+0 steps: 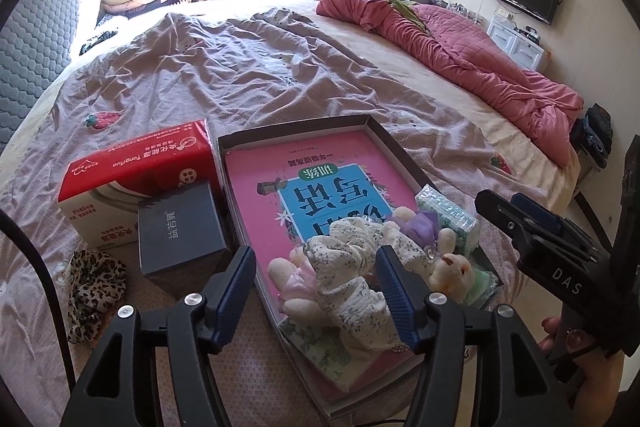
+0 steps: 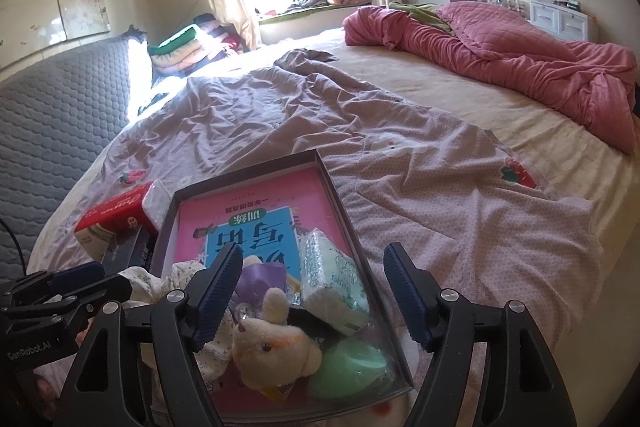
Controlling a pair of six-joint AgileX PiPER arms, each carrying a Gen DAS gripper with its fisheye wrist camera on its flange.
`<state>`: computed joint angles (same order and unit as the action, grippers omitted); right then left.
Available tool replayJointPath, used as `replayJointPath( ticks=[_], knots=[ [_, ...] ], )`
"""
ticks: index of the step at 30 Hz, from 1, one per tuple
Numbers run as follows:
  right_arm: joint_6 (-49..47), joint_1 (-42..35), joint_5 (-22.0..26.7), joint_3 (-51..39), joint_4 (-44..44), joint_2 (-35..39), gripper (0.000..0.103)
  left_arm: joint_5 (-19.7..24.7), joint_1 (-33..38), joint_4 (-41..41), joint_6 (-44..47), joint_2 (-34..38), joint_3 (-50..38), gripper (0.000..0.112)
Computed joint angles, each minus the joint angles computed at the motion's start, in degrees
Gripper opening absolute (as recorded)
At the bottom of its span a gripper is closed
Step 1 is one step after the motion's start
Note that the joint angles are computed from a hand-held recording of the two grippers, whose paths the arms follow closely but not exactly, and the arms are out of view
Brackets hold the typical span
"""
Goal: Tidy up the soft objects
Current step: 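Move both tools back from the tray toward the remaining items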
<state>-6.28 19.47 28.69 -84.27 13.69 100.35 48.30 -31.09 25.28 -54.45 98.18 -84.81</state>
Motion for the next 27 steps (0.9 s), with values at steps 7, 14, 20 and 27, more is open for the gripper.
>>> replayJointPath(
  ticks=[7, 14, 20, 27],
  knots=[
    [1.4, 0.9, 0.7, -0.6, -3.0, -0.2, 0.078, 1.3, -0.5, 1.0, -0.2, -0.6, -0.1, 0.069],
    [2.4, 1.3, 0.5, -0.5, -4.3, -0.9, 0.078, 2.3, -1.3, 2.0, -1.0, -1.4, 0.2, 0.071],
    [2.6, 2.0, 0.3, -0.6, -4.4, -2.3, 0.078, 3.4, -1.8, 3.0, -2.3, -2.9, 1.2, 0.076],
    [4.1, 3.9, 1.0, -1.1, -6.1, -3.4, 0.078, 5.3, -2.3, 3.9, -3.0, -6.0, 3.3, 0.077]
  ],
)
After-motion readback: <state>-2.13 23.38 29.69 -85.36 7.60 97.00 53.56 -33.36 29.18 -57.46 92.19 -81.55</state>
